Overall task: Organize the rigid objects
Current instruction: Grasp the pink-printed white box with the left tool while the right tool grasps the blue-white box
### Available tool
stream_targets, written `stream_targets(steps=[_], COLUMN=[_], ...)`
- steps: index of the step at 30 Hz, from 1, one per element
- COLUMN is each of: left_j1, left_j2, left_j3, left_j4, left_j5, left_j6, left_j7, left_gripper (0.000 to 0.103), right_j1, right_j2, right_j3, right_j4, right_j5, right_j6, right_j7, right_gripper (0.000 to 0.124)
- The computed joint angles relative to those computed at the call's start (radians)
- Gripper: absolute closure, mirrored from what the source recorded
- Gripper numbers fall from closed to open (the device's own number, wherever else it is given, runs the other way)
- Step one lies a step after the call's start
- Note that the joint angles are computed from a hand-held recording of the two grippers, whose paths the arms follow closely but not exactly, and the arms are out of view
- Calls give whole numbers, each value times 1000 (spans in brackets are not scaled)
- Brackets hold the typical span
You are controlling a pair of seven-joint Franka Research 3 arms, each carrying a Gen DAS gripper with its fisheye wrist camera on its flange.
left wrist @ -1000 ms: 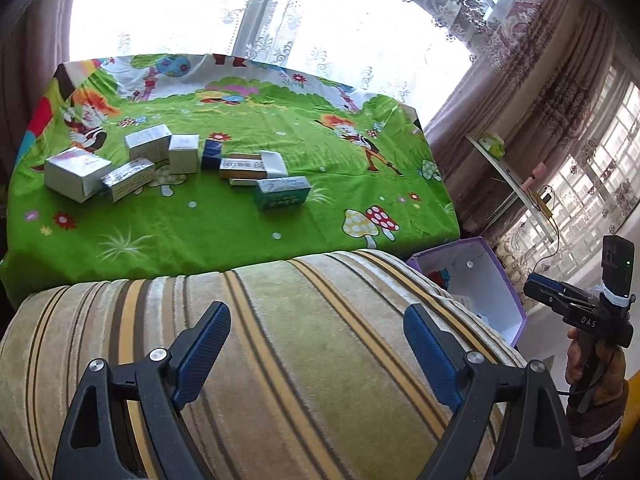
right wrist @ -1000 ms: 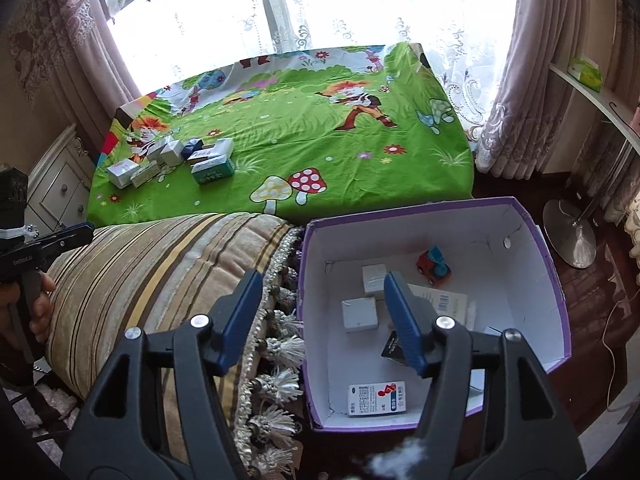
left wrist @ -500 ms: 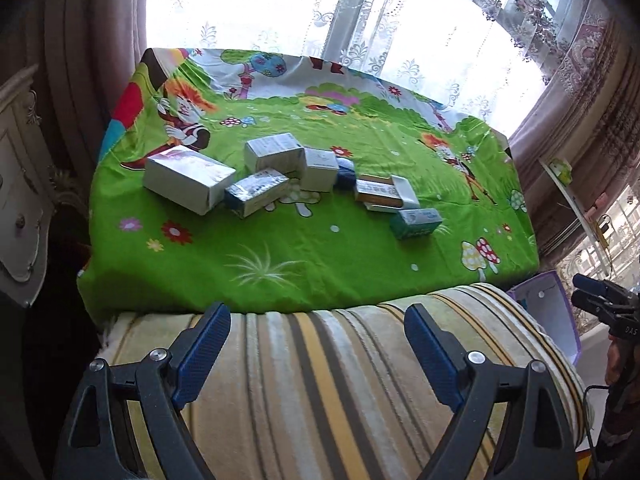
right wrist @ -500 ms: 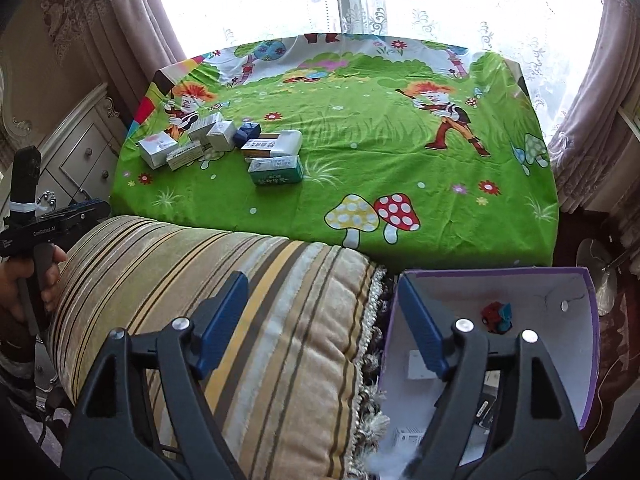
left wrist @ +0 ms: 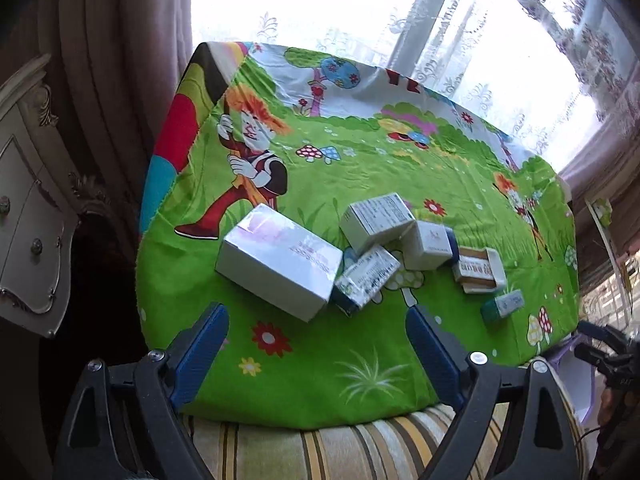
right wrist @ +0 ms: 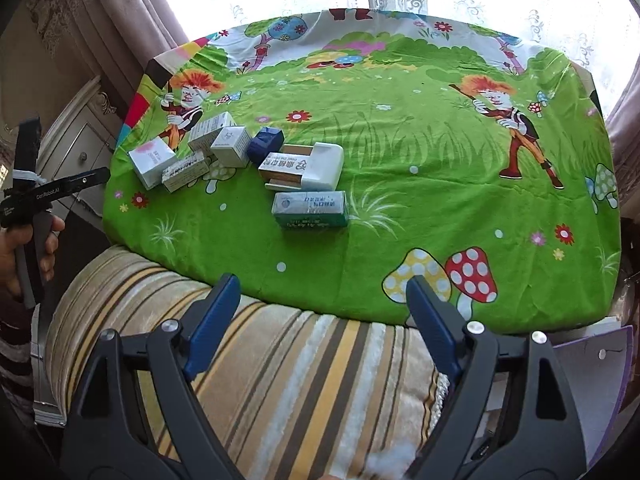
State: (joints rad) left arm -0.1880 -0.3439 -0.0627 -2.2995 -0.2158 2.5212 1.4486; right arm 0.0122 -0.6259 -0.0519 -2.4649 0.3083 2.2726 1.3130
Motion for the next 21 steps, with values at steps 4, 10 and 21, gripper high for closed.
stream_targets(steps=[4, 10, 21], left_j1=[53, 90, 109], left_j2=[126, 255, 311], left_j3=[-8, -24, -73], left_j4=[105, 236, 271], left_j5=[65, 55, 2], left_j6=[6, -82, -160], left_j7=[-41, 14, -2], left_gripper=[11, 11, 16], right_j1=[2, 30, 60], right_j2=[112, 243, 356], right_j3=[44, 88, 82], right_j4=[61, 119, 164], right_j5=[-52, -157, -255], right_j6=[9, 39, 102], right_j7=[39, 76, 160], right_gripper=[37, 37, 33])
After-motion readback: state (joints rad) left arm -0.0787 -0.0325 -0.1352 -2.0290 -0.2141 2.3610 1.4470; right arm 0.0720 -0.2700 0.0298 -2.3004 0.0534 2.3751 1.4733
